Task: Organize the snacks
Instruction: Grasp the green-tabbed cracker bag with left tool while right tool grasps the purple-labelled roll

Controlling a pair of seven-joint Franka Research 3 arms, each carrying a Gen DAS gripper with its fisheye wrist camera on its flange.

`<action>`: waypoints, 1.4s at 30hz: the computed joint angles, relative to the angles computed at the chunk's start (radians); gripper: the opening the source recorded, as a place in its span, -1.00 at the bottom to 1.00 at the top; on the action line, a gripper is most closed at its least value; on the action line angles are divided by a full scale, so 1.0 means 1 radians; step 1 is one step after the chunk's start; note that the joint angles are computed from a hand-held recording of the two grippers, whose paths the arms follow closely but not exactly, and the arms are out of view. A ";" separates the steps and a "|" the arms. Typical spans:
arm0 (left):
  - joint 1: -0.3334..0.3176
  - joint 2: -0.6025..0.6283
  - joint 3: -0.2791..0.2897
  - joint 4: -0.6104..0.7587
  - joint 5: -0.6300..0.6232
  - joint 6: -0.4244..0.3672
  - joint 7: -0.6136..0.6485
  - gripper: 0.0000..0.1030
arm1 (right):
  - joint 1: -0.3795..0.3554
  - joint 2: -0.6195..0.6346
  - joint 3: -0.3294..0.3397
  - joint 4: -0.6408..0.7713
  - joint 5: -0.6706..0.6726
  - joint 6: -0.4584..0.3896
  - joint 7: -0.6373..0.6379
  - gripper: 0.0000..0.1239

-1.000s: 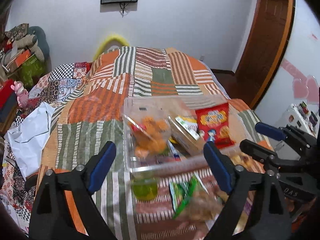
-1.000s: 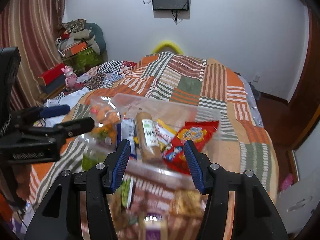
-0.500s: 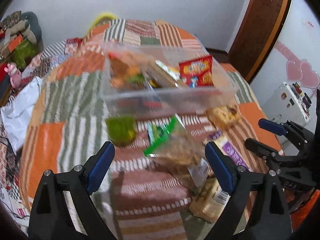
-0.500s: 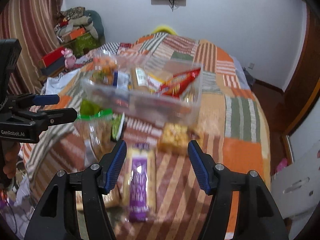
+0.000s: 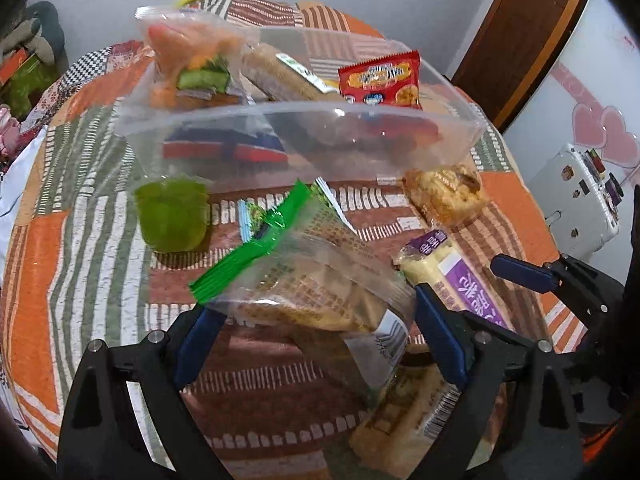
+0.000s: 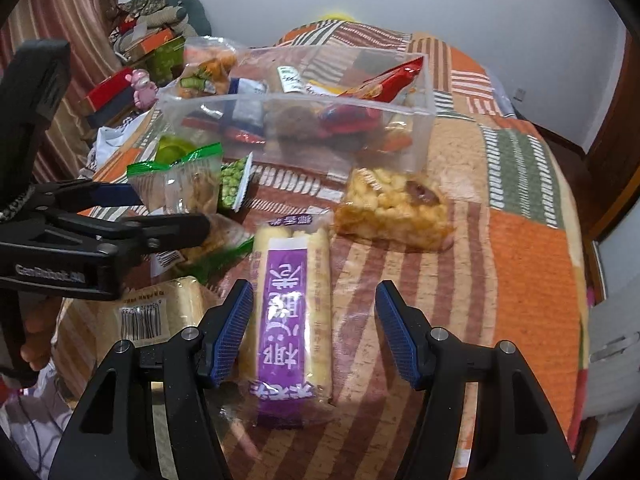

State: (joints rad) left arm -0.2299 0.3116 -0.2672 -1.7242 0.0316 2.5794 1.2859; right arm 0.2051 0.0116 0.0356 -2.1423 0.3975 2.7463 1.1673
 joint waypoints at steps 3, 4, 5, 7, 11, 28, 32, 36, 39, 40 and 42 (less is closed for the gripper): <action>0.007 0.005 -0.006 -0.007 -0.013 0.019 0.017 0.80 | 0.001 0.016 0.002 0.013 0.019 -0.011 -0.010 -0.03; 0.010 0.006 -0.009 -0.012 -0.019 0.029 0.023 0.80 | 0.000 0.019 0.002 0.017 0.035 -0.018 -0.019 -0.03; 0.012 0.008 -0.011 -0.014 -0.024 0.035 0.030 0.79 | -0.002 0.024 0.003 0.023 0.068 -0.028 -0.038 -0.03; 0.026 0.010 -0.026 -0.021 -0.054 0.055 0.063 0.66 | -0.008 0.030 0.003 0.034 0.123 -0.053 -0.074 -0.06; 0.036 -0.005 -0.038 -0.037 -0.097 0.070 0.109 0.35 | -0.009 0.031 0.002 0.034 0.121 -0.067 -0.079 -0.31; 0.027 -0.116 0.003 -0.109 -0.044 0.146 0.087 0.24 | -0.003 -0.055 -0.011 -0.019 0.172 0.001 -0.113 -0.32; 0.029 -0.129 0.006 -0.094 -0.041 0.167 0.089 0.24 | -0.001 -0.065 -0.016 -0.008 0.205 0.027 -0.130 -0.32; 0.020 -0.115 0.013 -0.055 -0.011 0.187 0.070 0.24 | 0.001 -0.061 -0.019 0.021 0.230 0.063 -0.138 -0.32; 0.017 -0.098 0.015 -0.016 0.007 0.197 0.061 0.24 | 0.004 -0.044 -0.019 0.050 0.270 0.110 -0.168 -0.32; 0.017 -0.092 0.014 -0.002 0.011 0.197 0.059 0.24 | 0.003 -0.040 -0.018 0.059 0.269 0.117 -0.164 -0.32; 0.012 -0.075 0.018 0.033 0.031 0.199 0.047 0.24 | 0.000 -0.026 -0.017 0.085 0.289 0.131 -0.174 -0.32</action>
